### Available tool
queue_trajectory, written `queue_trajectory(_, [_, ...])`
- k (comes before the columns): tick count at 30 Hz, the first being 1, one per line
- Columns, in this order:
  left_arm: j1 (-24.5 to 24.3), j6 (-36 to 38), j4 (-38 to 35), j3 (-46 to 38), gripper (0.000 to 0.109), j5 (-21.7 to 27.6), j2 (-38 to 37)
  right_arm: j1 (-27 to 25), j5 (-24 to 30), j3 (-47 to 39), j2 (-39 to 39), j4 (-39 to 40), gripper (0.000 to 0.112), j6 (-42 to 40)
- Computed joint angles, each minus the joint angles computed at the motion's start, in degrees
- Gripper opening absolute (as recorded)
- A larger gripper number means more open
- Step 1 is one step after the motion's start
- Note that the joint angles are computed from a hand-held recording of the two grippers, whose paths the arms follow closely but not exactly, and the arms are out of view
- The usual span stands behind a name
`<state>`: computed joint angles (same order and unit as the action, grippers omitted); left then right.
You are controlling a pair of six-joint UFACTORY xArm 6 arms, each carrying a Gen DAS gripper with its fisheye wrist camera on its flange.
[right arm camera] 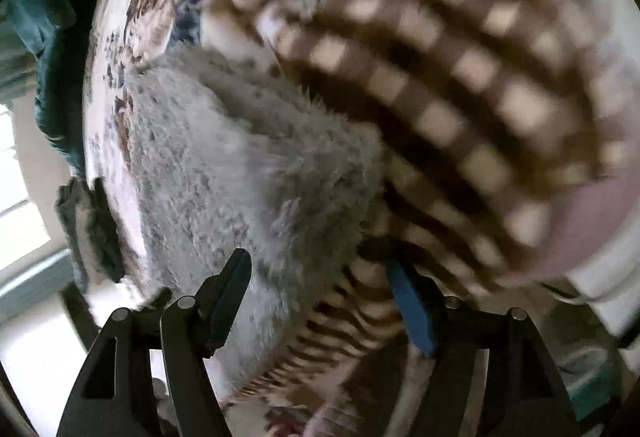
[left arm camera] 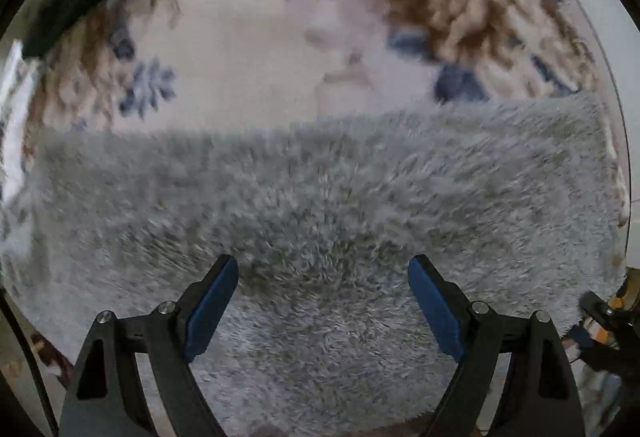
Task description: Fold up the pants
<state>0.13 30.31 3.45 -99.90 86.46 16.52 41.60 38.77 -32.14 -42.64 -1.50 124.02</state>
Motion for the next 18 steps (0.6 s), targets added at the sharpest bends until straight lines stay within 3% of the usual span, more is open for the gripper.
queue_trajectory(3, [0.85, -1.95, 0.72, -0.63, 0.087, 1.95, 2.85, -0.25, -6.89, 3.49, 0.93, -9.09, 0.073, 8.45])
queue_trajectory(7, [1.92, -2.13, -0.47, -2.54, 0.097, 2.84, 5.91, 0.84, -5.22, 1.37, 1.81, -24.78, 0.073, 21.86])
queue_trajectory(13, [1.40, -1.94, -0.21, -7.68, 0.100, 4.79, 10.36, 3.19, -1.48, -4.40, 5.68, -25.04, 0.073, 18.67])
queue_trajectory(18, [-0.08, -3.73, 0.13, -6.53, 0.102, 3.66, 10.04, 2.39, -7.61, -6.12, 10.93, -17.31, 0.073, 9.16])
